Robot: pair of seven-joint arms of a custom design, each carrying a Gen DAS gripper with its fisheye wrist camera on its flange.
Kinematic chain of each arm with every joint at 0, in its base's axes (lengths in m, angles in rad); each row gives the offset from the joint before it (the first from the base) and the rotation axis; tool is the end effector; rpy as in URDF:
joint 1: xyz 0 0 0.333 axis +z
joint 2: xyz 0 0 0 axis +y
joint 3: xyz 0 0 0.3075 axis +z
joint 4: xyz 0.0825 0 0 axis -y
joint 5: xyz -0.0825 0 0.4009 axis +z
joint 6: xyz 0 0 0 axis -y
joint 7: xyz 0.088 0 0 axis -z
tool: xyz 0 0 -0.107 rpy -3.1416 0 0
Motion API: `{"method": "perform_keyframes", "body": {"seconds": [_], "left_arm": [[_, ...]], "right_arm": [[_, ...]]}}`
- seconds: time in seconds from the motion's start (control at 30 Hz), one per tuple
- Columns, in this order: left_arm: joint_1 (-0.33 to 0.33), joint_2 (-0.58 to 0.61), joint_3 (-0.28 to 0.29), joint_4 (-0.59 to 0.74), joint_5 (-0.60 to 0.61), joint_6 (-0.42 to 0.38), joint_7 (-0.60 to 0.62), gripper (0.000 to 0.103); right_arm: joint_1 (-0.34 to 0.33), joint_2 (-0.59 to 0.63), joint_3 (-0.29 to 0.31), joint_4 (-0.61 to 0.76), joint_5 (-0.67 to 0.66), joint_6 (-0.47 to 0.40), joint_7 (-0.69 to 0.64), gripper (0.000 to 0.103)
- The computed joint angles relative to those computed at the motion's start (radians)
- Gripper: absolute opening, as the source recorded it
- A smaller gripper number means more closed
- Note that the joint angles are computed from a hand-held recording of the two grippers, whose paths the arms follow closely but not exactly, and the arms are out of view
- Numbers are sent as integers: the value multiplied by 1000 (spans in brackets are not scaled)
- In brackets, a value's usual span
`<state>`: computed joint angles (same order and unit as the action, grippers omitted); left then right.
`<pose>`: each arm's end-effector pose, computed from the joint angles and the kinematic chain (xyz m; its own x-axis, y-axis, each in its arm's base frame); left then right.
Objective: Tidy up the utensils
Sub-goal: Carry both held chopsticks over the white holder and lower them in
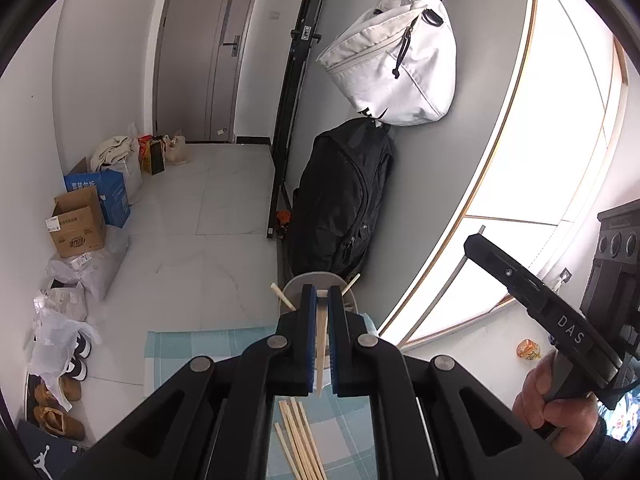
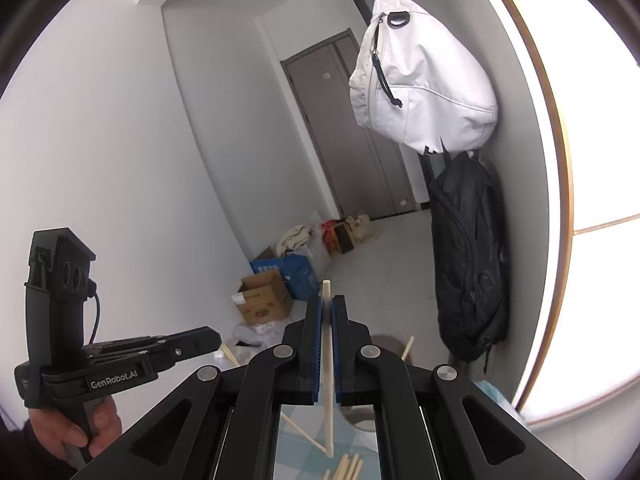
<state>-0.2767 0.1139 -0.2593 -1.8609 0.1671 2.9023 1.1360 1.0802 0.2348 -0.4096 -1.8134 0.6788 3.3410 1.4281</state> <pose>0.5621 -0.3367 0.5555 -0.3232 -0.9200 0.2218 -0.6336 0.0363 -0.7728 0.5410 0.3773 0.5538 0.3676 -0.8549 -0.3661 -0.4170 0.2003 -0.8865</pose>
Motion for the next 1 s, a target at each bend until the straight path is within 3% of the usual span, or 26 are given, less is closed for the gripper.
{"method": "perform_keyframes", "body": {"seconds": [0.07,0.13,0.2,0.23,0.43,0.57,0.67,0.77,0.83,0.9,1.0], "left_arm": [[-10,16,8,36,35,-7,-21,2],[-9,30,6,69,38,-9,-15,2],[-18,46,15,106,70,-13,-29,2],[-22,57,20,130,91,-21,-35,2],[-26,146,18,265,91,-71,-2,2],[-32,210,24,340,100,-91,12,2],[-27,241,21,361,88,-87,27,2],[-18,281,12,387,65,-96,54,2],[-10,305,5,402,46,-100,73,1],[12,324,-17,401,9,-94,114,2],[25,342,-26,396,-19,-63,144,2]], "right_arm": [[-48,15,34,37,-19,-8,8,4],[-63,36,29,76,-43,-29,27,4],[-163,49,124,112,-74,-39,45,4],[-181,61,134,131,-86,-48,59,4],[-152,164,28,258,-173,-103,168,4],[-165,227,6,328,-236,-107,217,4],[-141,286,-50,370,-275,-88,271,4],[-160,331,-50,404,-306,-86,316,4],[-223,351,21,432,-324,-97,330,4],[-318,357,145,443,-340,-85,316,4],[-364,374,197,450,-359,-86,316,4]]}}
